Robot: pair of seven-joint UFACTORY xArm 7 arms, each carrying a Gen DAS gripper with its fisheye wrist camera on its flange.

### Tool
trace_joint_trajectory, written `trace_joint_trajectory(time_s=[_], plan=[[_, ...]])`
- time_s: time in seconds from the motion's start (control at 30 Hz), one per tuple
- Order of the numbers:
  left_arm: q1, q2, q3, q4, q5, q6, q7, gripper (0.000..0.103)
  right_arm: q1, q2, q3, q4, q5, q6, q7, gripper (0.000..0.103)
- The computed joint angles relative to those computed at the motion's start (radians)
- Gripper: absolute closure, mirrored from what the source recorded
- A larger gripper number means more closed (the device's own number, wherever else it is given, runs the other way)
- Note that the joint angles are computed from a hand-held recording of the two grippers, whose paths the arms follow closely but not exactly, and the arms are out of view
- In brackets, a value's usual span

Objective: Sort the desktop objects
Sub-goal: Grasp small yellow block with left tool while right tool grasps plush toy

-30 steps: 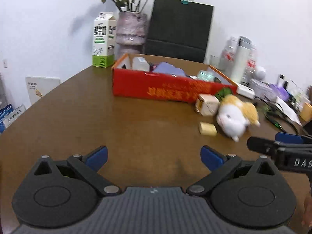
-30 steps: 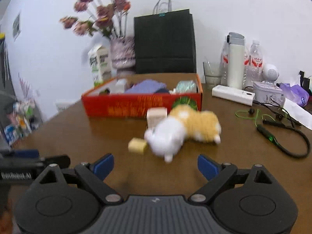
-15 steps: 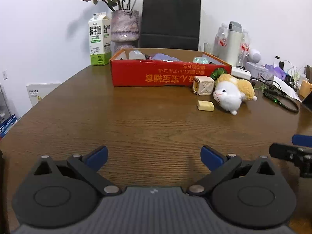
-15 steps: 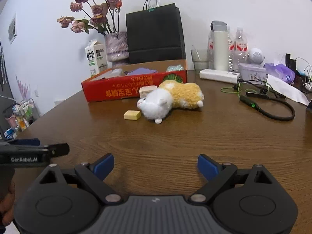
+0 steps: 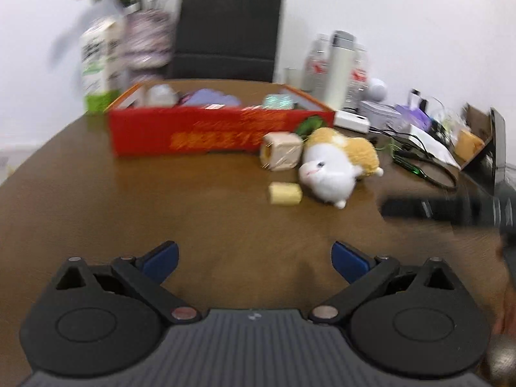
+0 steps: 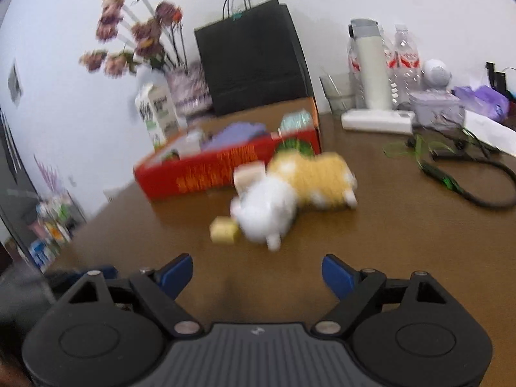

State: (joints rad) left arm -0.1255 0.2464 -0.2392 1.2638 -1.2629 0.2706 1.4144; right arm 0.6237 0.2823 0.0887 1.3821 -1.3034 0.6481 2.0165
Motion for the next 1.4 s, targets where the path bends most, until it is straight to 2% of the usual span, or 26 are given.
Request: trace_joint_trajectory(time_s=[0.03,0.1,0.17,0.3,0.4,0.43,0.5,0.6,0.63,0.67,0.73,0.83,0.87,0.93,1.0,1.1,1.13,1.17,1.27,1.33,1.37,1.4], plan=[[-0.005,0.033,-0.002,0.039,0.026,0.018,0.014,0.0,-0.016,0.019,-0.009,0.031,0.001,-0.024,-0.011,0.016],[-0.022,0.107,-0.001,0.126,0.128,0.044,-0.028,0.001,-0.037,0.066,-0.024,0.102,0.047,-0.039,-0.05,0.017],[-0.059,0.175,0.026,0.208,0.274,0.054,-0.169,0.007,-0.048,0.11,-0.047,0.163,0.097,-0.056,-0.081,0.017],[-0.108,0.284,0.072,0.363,0.467,0.13,-0.405,0.028,-0.041,0.157,-0.099,0.232,0.172,-0.031,-0.16,0.023],[-0.074,0.313,0.021,0.385,0.474,0.093,-0.407,0.044,-0.037,0.121,-0.142,0.184,0.107,-0.062,-0.151,0.023],[-0.058,0.318,-0.002,0.384,0.473,0.081,-0.394,0.056,-0.056,0.118,-0.139,0.179,0.11,-0.081,-0.199,0.023],[-0.028,0.328,-0.033,0.394,0.479,0.087,-0.411,0.07,-0.094,0.135,-0.135,0.196,0.139,-0.11,-0.313,0.022],[0.006,0.326,-0.061,0.392,0.501,0.092,-0.466,0.07,-0.176,0.174,-0.135,0.209,0.24,-0.286,-0.377,0.026],[0.013,0.317,-0.066,0.377,0.511,0.077,-0.485,0.07,-0.204,0.192,-0.124,0.215,0.296,-0.333,-0.411,0.033],[0.02,0.304,-0.07,0.359,0.523,0.065,-0.502,0.07,-0.211,0.203,-0.125,0.218,0.326,-0.352,-0.429,0.035],[0.049,0.267,-0.092,0.302,0.528,0.04,-0.509,0.07,-0.174,0.204,-0.177,0.207,0.305,-0.385,-0.382,0.036],[0.118,0.2,-0.143,0.21,0.472,0.03,-0.463,0.07,-0.089,0.154,-0.248,0.144,0.268,-0.361,-0.29,0.041],[0.138,0.183,-0.156,0.186,0.444,0.034,-0.432,0.07,-0.059,0.124,-0.257,0.111,0.249,-0.327,-0.249,0.041],[0.161,0.141,-0.167,0.129,0.38,0.02,-0.362,0.07,-0.022,0.066,-0.236,0.054,0.236,-0.231,-0.167,0.04],[0.163,0.101,-0.147,0.091,0.344,0.038,-0.338,0.07,0.022,-0.008,-0.213,-0.025,0.204,-0.178,-0.109,0.039],[0.185,0.053,-0.134,0.056,0.248,0.102,-0.273,0.07,0.015,-0.08,-0.099,-0.091,0.283,-0.101,-0.202,0.033],[0.183,0.038,-0.127,0.043,0.228,0.108,-0.248,0.07,0.022,-0.1,-0.073,-0.104,0.281,-0.071,-0.217,0.032],[0.178,0.023,-0.116,0.029,0.216,0.106,-0.23,0.07,0.028,-0.119,-0.047,-0.116,0.262,-0.05,-0.255,0.027],[0.165,-0.008,-0.087,0.004,0.168,0.124,-0.174,0.07,0.028,-0.137,0.022,-0.109,0.229,0.04,-0.446,0.015],[0.15,-0.019,-0.062,-0.005,0.153,0.144,-0.177,0.07,0.016,-0.118,0.053,-0.075,0.232,0.118,-0.546,0.015],[0.141,-0.023,-0.048,-0.008,0.151,0.153,-0.186,0.07,0.013,-0.101,0.047,-0.056,0.264,0.126,-0.581,0.015],[0.129,-0.029,-0.037,-0.015,0.144,0.153,-0.188,0.07,-0.018,-0.089,0.058,-0.051,0.287,0.092,-0.598,0.015]])
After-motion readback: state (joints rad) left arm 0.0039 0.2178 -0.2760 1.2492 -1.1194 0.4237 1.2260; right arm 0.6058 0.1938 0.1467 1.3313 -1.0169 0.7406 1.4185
